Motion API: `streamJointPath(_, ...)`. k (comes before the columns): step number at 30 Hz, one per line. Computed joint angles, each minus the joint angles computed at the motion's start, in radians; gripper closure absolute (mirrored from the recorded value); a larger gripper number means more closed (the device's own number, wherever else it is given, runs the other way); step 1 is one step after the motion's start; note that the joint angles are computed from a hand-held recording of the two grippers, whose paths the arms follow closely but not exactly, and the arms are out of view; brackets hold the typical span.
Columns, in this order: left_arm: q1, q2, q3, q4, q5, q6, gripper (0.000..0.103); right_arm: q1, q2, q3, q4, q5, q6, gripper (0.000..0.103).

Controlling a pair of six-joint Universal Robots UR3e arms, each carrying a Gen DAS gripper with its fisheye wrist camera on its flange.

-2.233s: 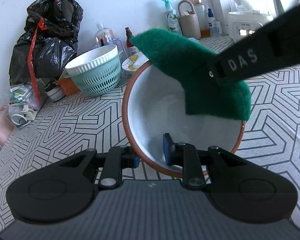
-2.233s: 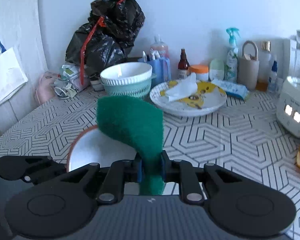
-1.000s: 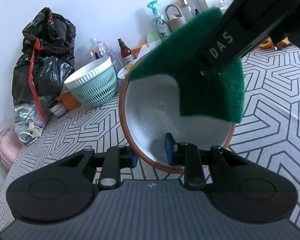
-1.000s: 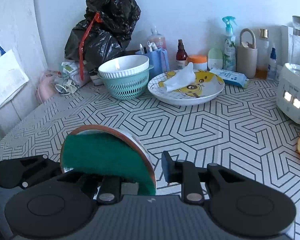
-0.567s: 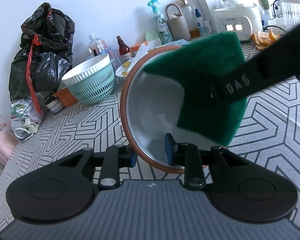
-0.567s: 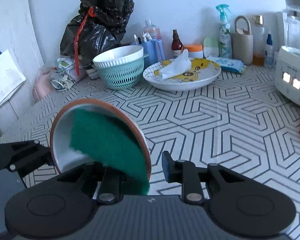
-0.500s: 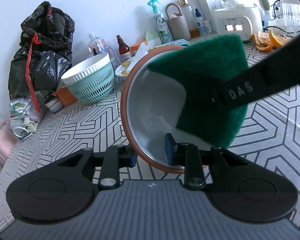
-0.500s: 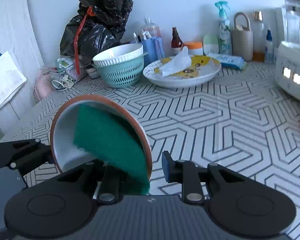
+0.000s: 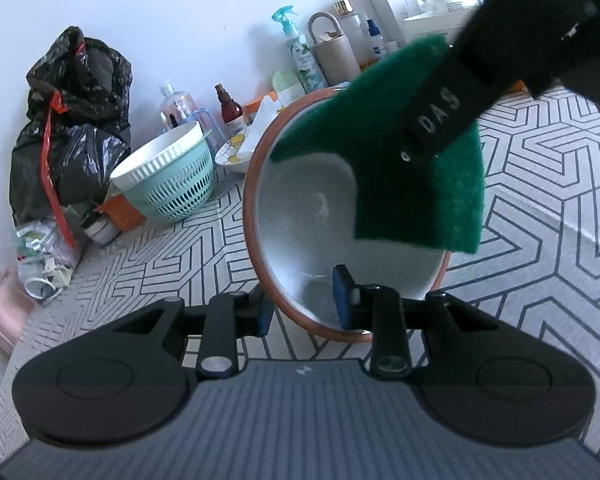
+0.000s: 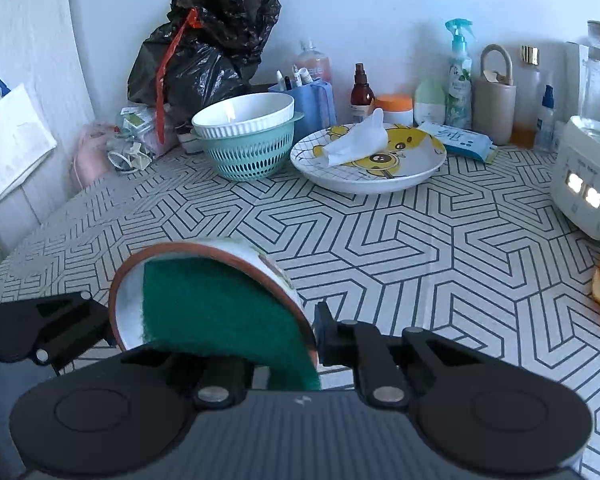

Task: Clean bowl
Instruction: 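Hold the bowl with the left gripper while the right tool scrubs inside with the pad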

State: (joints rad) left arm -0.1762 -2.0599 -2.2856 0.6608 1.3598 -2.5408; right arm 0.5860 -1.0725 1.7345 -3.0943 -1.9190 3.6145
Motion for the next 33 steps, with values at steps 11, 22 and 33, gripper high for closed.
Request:
streamJointPath(11, 0.002, -0.003, 0.005, -0.005, -0.006, 0.020, 0.074, 0.043, 0.035, -0.159, 0.148, -0.078, -0.044, 0.084)
streamJointPath(22, 0.028, 0.003, 0.014, -0.033, -0.052, 0.008, 0.073, -0.032, -0.019, 0.033, -0.028, 0.056, 0.047, 0.084)
streamJointPath(33, 0.041, -0.001, -0.001, -0.008, -0.084, 0.069, 0.073, -0.117, -0.007, 0.230, -0.289, 0.216, 0.138, 0.084)
